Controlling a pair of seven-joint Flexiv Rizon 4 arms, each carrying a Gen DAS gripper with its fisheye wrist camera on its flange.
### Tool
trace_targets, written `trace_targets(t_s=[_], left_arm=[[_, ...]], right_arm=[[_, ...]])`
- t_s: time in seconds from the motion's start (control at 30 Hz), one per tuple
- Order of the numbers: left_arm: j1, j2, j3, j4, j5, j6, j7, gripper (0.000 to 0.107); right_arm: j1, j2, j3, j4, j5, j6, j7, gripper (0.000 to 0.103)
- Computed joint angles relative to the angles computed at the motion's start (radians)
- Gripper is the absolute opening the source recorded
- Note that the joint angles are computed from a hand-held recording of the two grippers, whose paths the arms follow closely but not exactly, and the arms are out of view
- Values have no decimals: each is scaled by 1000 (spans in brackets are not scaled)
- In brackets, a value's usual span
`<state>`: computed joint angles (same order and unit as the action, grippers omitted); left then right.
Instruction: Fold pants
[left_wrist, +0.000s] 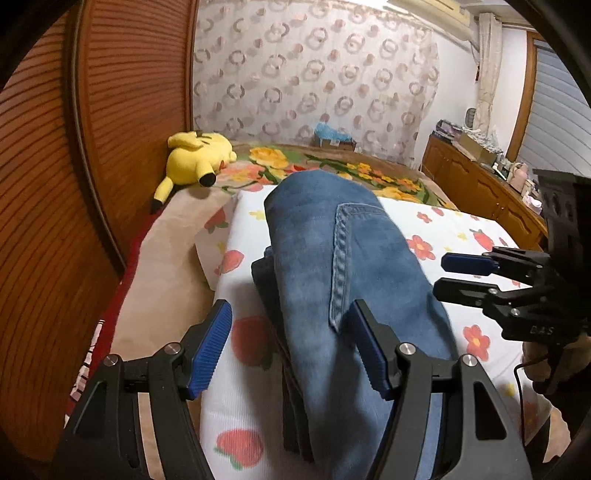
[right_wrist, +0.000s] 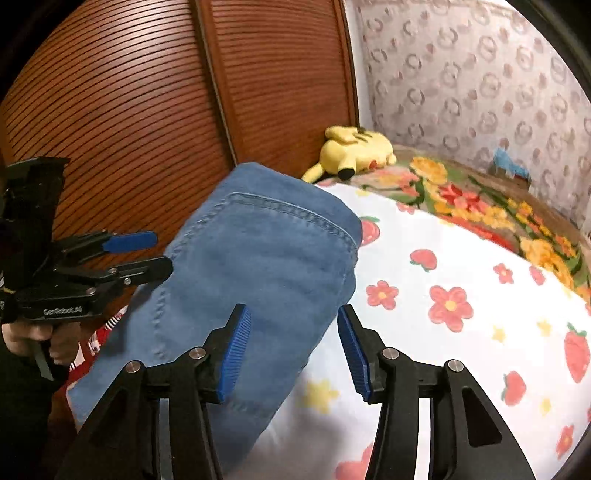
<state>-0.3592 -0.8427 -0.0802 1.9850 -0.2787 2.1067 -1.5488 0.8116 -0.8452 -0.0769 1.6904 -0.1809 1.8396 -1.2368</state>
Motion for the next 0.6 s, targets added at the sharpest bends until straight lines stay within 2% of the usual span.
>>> trace_targets(t_s=[0.13,0.27,0.4,0.43,0.47,0.6], left_arm=[[11,-20,-1,-40,-9,-56,6,67],[2,-39,12,-73,-18,-101,13,67],[-4,-55,22,-100,-27,-135,12,67],[2,-57,20,-102,-23,-139,11,67],[3,-61,20,-107,-21,-145,10,67],[-1,-69,27,-125,-18,-164,12,67]], right_arm=[[-171,-68,182,-135,-109,-101,-13,54],[-271,-130,314,-222,-176,-175,-47,59],[-346,-183,423,-309,-200,-263,-121,62],[-349,-191,424,-317,-211,-262,-119,63],[-369,-175,456,-293,-164,-267,-182,63],[-407,-227,525,-366,-168,-326,-249,64]])
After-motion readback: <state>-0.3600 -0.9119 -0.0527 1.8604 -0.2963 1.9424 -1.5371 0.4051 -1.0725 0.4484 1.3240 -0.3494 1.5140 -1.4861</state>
